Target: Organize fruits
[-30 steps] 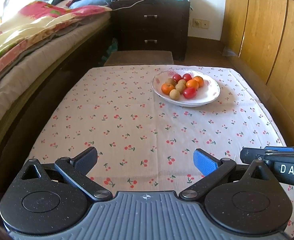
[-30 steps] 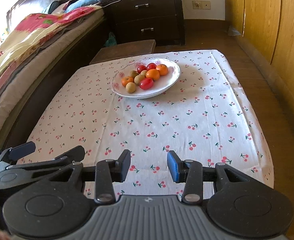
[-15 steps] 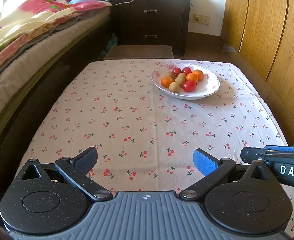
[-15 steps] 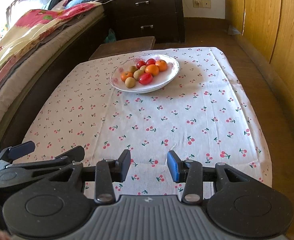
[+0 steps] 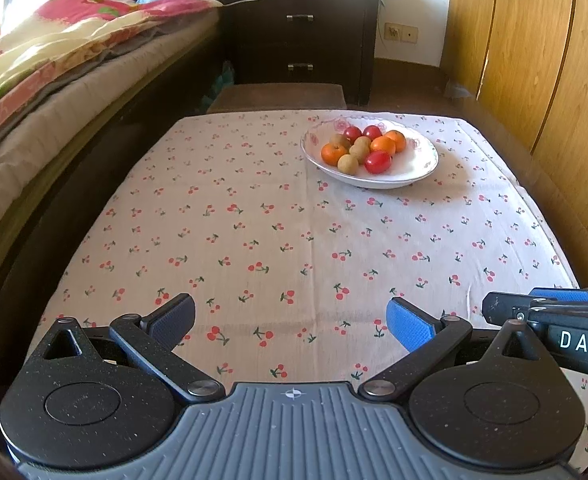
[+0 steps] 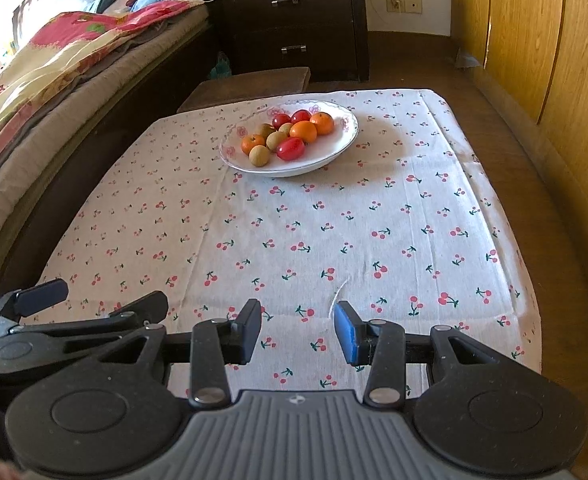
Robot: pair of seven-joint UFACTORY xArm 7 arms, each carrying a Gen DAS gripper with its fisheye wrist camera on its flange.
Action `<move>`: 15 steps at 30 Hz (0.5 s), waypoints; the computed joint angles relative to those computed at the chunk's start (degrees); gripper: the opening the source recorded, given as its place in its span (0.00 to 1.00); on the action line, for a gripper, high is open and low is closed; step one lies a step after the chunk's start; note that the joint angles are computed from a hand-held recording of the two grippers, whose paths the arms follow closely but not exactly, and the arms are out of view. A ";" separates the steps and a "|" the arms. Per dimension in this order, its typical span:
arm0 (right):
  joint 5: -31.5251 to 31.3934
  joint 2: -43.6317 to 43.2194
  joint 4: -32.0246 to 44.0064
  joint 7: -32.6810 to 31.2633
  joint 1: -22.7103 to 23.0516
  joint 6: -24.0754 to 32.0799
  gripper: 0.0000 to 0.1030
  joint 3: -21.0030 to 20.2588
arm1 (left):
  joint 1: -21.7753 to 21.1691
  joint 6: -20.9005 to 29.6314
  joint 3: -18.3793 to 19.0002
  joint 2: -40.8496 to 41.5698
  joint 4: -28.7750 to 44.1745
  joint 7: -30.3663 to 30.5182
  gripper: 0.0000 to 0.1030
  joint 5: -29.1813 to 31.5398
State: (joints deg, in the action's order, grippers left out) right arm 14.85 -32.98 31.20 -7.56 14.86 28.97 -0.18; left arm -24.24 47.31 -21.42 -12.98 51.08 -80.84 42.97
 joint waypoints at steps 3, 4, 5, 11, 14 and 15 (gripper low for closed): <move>-0.10 -0.41 -0.27 0.03 -0.03 0.31 0.40 -0.03 | -0.16 0.00 0.00 -0.22 -0.26 0.18 1.00 -0.25; -0.12 -0.53 -0.34 0.04 -0.04 0.43 0.40 -0.04 | -0.21 -0.01 0.00 -0.29 -0.33 0.30 1.00 -0.41; -0.20 -0.68 -0.45 0.11 -0.09 0.54 0.40 0.03 | -0.22 0.00 -0.01 -0.33 -0.38 0.37 1.00 -0.54; -0.51 -0.90 -0.60 0.20 -0.06 0.96 0.40 0.11 | -0.25 0.05 -0.08 -0.41 -0.58 0.61 1.00 -1.13; -0.56 -0.94 -0.62 0.01 0.05 1.04 0.40 0.13 | -0.24 0.18 -0.06 -0.34 -0.53 0.75 0.99 -1.41; -0.48 -0.93 -0.61 -0.11 0.14 1.14 0.40 0.04 | -0.25 0.23 -0.07 -0.34 -0.53 0.79 0.99 -1.48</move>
